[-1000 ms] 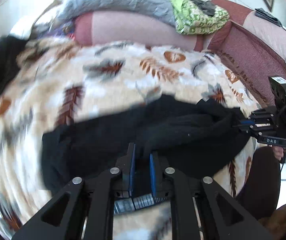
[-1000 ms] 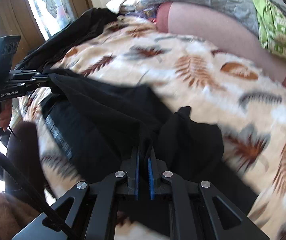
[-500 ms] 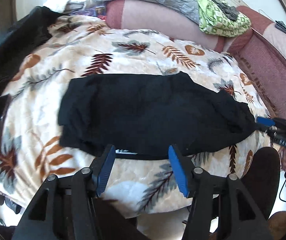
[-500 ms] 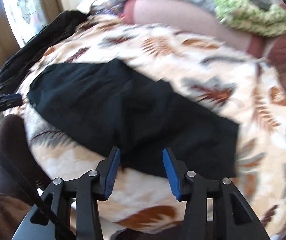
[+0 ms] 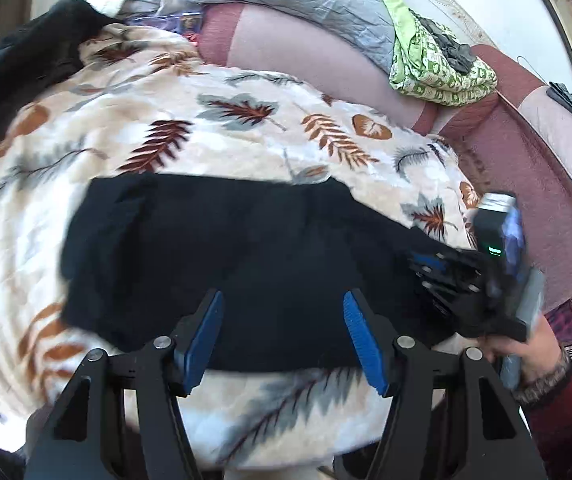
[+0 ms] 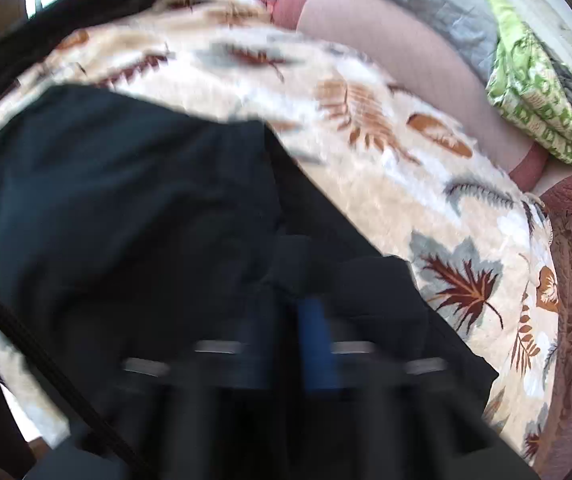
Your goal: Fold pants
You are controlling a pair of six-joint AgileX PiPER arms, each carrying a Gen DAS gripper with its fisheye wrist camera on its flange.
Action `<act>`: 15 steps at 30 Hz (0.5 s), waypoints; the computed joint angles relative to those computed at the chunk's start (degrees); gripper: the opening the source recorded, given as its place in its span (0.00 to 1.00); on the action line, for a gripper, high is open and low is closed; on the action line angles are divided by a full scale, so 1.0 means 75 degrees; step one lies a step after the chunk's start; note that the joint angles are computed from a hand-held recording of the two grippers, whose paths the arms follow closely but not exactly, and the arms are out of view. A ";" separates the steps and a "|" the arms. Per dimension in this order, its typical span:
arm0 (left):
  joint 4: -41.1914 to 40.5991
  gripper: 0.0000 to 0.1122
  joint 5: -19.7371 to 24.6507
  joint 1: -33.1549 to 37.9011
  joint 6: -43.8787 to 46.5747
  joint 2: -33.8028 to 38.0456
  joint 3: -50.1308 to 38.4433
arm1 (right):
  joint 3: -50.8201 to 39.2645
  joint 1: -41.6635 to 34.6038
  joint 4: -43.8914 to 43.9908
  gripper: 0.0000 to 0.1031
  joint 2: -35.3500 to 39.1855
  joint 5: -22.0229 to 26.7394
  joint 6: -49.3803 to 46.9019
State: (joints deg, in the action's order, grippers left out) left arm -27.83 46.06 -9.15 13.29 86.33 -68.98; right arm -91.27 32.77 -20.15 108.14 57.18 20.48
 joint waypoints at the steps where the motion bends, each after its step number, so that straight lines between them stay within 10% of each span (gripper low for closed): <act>1: 0.0092 0.55 -0.0183 -0.0116 -0.0060 0.0178 -0.0073 | 0.0183 -0.0105 0.0068 0.06 -0.0173 -0.0144 0.0045; 11: 0.1802 0.58 -0.2068 -0.1295 -0.1703 0.0787 0.0862 | 0.3835 -0.2381 -0.0056 0.10 -0.4136 -0.0736 0.1616; 15: 0.2765 0.65 -0.2161 -0.1675 -0.2249 0.0732 0.0940 | 0.4591 -0.3324 0.0700 0.43 -0.4293 -0.0641 0.1075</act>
